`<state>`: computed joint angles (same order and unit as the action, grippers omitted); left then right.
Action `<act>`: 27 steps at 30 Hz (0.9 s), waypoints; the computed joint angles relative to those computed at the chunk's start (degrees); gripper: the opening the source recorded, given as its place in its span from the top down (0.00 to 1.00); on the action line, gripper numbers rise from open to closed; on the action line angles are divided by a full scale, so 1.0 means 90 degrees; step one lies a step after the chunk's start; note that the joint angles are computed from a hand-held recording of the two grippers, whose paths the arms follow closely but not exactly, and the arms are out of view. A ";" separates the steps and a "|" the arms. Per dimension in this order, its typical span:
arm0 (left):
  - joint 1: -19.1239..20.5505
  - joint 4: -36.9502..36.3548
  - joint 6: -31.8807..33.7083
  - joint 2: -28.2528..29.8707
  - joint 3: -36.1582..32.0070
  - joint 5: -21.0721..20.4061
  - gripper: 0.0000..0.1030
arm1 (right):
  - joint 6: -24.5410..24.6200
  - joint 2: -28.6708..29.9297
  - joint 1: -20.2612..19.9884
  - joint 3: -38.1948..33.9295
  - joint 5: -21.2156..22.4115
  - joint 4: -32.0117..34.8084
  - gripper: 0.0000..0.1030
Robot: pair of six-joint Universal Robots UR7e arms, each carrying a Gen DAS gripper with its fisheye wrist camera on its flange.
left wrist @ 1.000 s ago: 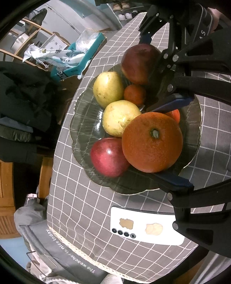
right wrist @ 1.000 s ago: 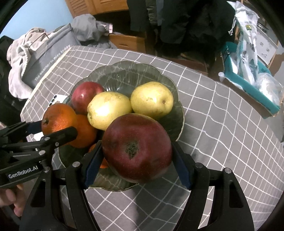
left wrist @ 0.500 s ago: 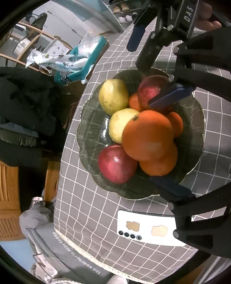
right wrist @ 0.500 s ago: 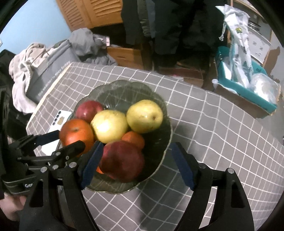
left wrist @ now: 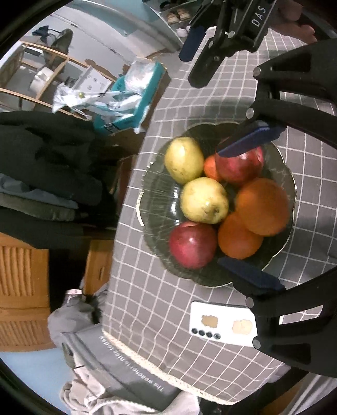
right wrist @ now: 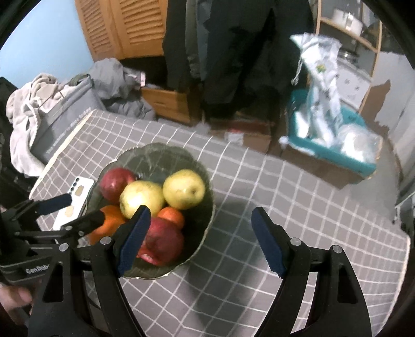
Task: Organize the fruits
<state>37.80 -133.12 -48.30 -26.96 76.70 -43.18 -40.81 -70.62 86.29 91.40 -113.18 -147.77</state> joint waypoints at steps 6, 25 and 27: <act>-0.0164 -0.0232 0.0104 -0.0085 0.0004 0.0230 0.17 | -0.0029 -0.0271 0.0101 0.0044 0.0059 -0.0272 0.22; -0.0917 -0.1011 0.0832 -0.0338 0.0012 0.1249 0.02 | -0.0396 -0.1100 0.0449 0.0408 0.0178 -0.1372 0.21; -0.0981 -0.1109 0.0895 -0.0364 0.0029 0.1351 0.01 | -0.0408 -0.1190 0.0478 0.0431 0.0210 -0.1439 0.21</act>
<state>28.96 -143.10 -40.24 -30.24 76.96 -31.02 -44.49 -81.34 90.60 95.28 -111.30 -160.72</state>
